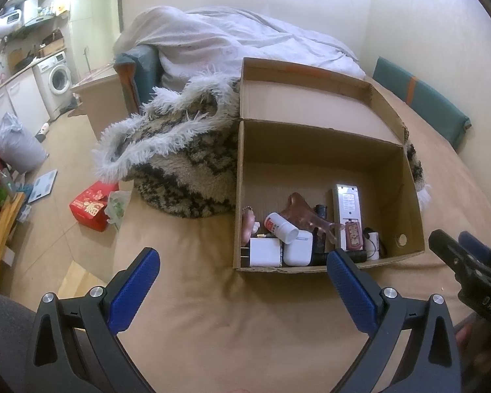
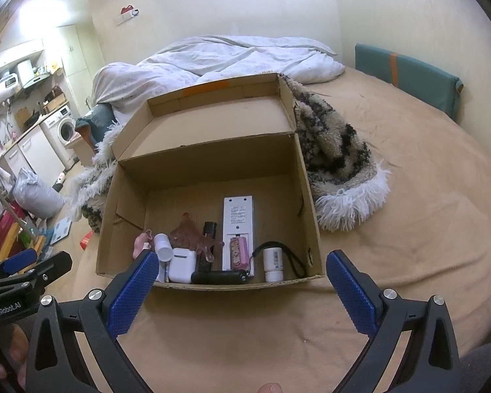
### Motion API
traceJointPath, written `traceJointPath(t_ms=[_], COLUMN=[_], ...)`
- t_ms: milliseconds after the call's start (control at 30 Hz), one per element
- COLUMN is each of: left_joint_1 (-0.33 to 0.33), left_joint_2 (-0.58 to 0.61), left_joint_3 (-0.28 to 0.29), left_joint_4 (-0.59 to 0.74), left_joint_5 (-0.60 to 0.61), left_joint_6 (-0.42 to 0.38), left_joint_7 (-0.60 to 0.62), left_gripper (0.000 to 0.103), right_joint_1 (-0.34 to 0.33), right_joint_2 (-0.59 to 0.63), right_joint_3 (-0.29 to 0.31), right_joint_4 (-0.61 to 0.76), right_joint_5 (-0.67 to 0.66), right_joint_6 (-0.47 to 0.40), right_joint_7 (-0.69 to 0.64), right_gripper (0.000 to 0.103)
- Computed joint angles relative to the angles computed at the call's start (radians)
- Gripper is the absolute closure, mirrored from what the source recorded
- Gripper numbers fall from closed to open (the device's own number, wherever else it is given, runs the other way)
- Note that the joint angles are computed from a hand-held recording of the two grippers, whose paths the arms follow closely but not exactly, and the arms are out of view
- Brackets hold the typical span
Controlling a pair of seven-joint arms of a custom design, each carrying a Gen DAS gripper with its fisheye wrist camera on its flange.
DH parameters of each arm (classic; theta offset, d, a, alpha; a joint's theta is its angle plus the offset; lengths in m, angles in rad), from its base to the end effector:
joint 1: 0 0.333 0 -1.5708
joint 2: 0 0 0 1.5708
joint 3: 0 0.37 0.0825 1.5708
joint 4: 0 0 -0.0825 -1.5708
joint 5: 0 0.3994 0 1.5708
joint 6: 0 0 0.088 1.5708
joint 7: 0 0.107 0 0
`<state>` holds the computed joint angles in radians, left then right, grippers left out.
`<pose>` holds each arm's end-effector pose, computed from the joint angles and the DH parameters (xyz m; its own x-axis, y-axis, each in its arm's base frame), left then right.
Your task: Organize rigid objects
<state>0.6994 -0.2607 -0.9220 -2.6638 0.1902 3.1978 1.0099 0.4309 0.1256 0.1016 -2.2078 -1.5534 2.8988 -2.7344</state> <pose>0.4447 -0.1274 0.4073 0.0703 -0.9966 0.0427 -0.7520 -0.0810 -0.6541 0.4571 0.3373 0.3890 0.0649 -0.9855 -0.1565 -0.6906 0.0689 -0.7200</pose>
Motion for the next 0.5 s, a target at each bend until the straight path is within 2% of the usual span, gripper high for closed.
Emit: traceJointPath(t_ms=[233,367,500], left_joint_1=[0.008,-0.017,0.006], left_joint_2=[0.001,0.017,0.015], left_joint_3=[-0.007,0.016,-0.004], left_joint_4=[-0.002,0.002,0.007], left_joint_5=[0.000,0.004,0.029], left_joint_6=[-0.003,-0.010,-0.013], left_joint_7=[-0.014,-0.012,-0.037], left_gripper=[0.001,0.001,0.001], right_joint_1=[0.000,0.000,0.001], right_joint_2=[0.000,0.001,0.000], right_joint_3=[-0.001,-0.001,-0.001], right_joint_4=[-0.001,0.001,0.000], right_joint_5=[0.001,-0.001,0.000], right_joint_6=[0.000,0.001,0.000], right_joint_7=[0.000,0.001,0.002], right_gripper=[0.000,0.000,0.000])
